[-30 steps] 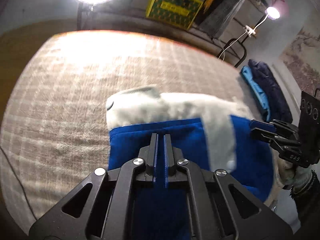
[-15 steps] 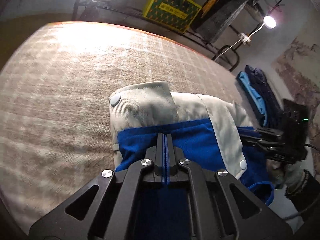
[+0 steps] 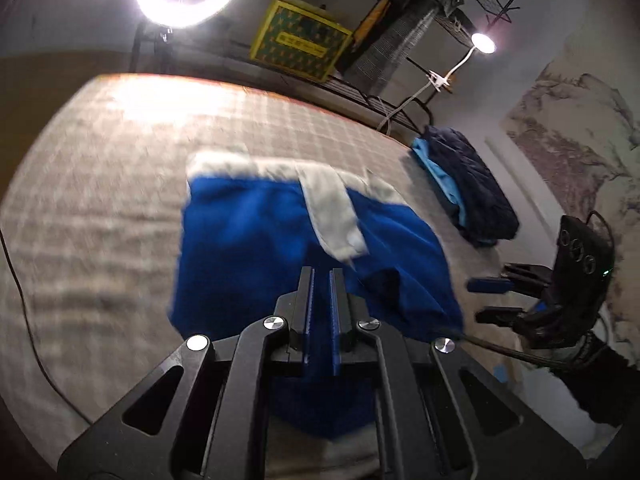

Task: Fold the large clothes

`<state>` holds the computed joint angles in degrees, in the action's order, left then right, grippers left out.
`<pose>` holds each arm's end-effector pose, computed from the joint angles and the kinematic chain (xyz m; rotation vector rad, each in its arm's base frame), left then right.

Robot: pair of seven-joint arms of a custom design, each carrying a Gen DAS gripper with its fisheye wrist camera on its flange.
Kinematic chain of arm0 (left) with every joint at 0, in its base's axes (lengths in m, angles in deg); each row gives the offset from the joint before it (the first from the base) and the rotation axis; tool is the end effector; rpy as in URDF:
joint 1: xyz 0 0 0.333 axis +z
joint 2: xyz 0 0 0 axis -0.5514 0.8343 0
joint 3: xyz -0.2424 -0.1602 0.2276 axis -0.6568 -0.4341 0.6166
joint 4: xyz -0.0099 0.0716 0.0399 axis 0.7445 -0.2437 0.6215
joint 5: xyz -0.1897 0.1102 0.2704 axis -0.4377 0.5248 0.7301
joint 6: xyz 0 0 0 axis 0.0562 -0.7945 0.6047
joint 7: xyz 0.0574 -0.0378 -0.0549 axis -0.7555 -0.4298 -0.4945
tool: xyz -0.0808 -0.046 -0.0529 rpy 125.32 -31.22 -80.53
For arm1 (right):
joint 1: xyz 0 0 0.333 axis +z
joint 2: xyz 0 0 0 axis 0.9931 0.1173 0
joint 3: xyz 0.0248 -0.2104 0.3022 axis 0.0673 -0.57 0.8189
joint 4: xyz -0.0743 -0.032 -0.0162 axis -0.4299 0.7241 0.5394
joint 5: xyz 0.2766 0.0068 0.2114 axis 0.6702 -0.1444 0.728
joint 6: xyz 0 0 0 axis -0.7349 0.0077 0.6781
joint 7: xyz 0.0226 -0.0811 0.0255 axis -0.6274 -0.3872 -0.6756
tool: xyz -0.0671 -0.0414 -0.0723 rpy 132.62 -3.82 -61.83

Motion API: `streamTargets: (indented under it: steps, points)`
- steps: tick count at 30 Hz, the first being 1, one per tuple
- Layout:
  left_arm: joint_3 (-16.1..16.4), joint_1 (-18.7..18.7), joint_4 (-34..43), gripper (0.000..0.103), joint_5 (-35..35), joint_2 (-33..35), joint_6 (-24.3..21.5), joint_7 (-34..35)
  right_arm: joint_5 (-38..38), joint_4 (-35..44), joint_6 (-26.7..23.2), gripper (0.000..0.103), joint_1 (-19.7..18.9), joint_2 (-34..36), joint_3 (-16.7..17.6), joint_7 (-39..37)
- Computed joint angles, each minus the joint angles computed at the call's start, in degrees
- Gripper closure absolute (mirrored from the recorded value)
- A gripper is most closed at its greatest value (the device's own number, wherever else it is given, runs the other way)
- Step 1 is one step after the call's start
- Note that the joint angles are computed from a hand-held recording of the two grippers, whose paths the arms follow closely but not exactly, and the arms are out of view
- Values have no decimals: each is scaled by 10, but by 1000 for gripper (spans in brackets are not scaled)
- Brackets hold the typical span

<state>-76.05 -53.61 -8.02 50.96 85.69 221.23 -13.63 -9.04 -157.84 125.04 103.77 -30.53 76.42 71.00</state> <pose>0.6129 -0.4341 0.6192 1.7711 -2.2174 1.2883 0.5273 0.2397 0.5663 -2.1053 1.1183 -0.2305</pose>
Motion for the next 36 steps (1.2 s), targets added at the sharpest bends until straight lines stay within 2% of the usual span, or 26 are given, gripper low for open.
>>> streamTargets:
  steps: [2, 6, 10, 15, 19, 26, 27, 29, 30, 33, 36]
  points:
    - [-4, 4, -48, 100, -3, -32, 20, -3, -30, -26, 17, 63, 6, -22, -1, 21]
    - [-5, 16, -133, 100, -4, -114, 75, -17, 19, -55, 38, 63, 6, -86, 0, -13]
    - [7, 14, -165, 100, 13, -187, 97, -38, 30, -81, 65, 62, 11, -164, 5, -17]
    - [31, -15, -145, 98, 68, -250, 57, -67, -30, -110, 92, 50, -8, -254, 36, 42]
    - [39, -36, -126, 87, 103, -289, 19, -84, -31, -123, 100, 48, 1, -297, 36, 55]
    - [44, -52, -74, 86, 108, -318, -52, -84, 6, -122, 103, 46, 33, -343, 11, 48]
    - [45, -55, -57, 84, 122, -317, -69, -88, 6, -115, 100, 45, 32, -348, 9, 45]
    - [45, -59, -32, 62, 140, -313, -94, -95, -3, -109, 100, 37, 21, -355, 14, 40]
    - [46, -61, -25, 46, 146, -311, -103, -100, -11, -108, 105, 30, 11, -356, 20, 41]
    - [49, -62, -49, 43, 166, -309, -92, -114, -39, -117, 115, 18, -28, -350, 46, 58]
    - [53, -58, -102, 43, 175, -296, -54, -130, -43, -144, 148, 17, -45, -323, 63, 86]
